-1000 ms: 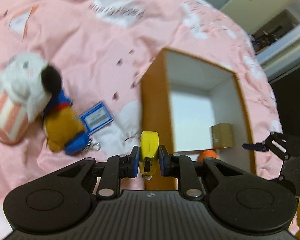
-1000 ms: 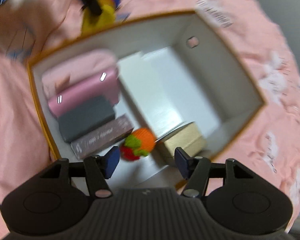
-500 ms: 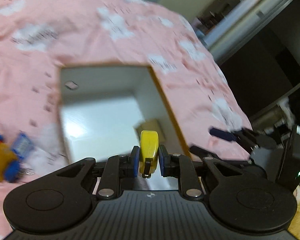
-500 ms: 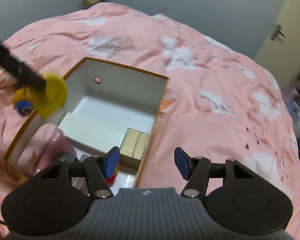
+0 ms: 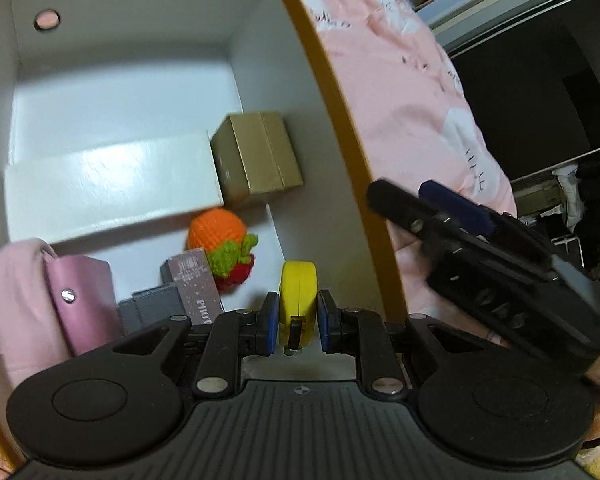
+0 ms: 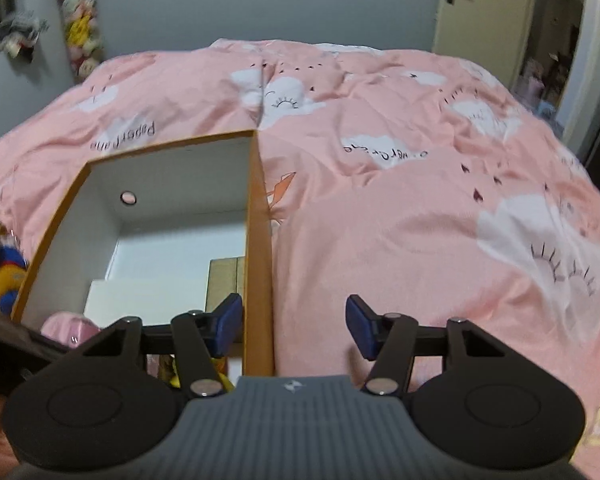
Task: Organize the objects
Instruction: 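Open both tools to drop the tape measure and crochet fruit inside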
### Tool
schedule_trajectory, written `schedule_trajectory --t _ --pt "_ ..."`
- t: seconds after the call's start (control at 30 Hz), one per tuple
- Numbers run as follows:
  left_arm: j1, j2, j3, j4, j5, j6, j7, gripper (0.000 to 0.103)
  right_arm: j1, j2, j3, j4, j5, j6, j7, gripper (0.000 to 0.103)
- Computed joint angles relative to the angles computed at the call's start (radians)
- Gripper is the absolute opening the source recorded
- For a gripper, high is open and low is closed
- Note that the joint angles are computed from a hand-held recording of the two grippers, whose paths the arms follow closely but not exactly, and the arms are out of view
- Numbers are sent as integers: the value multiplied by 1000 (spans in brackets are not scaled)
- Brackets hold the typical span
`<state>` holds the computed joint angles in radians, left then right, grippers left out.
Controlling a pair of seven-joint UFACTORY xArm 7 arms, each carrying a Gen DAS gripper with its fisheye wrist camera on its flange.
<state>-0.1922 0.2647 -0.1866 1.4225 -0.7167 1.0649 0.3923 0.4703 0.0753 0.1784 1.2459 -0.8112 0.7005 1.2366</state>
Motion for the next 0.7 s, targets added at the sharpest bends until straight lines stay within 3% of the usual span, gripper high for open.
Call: schedule_trajectory --t 0.3,0.47,0.57,0.7 --pt "-29 26 -2 1 51 -15 -118 22 0 -7 -1 -26 -47 -18 72 65" --pt "-61 36 4 38 175 -1 -223 23 -4 -6 -2 -28 -50 -18 92 66" --pt "-59 36 0 42 187 11 -239 28 -7 -10 -1 -33 -44 -22 100 66" --pt "-47 16 5 37 201 25 -236 48 2 -9 6 -21 -74 11 101 66"
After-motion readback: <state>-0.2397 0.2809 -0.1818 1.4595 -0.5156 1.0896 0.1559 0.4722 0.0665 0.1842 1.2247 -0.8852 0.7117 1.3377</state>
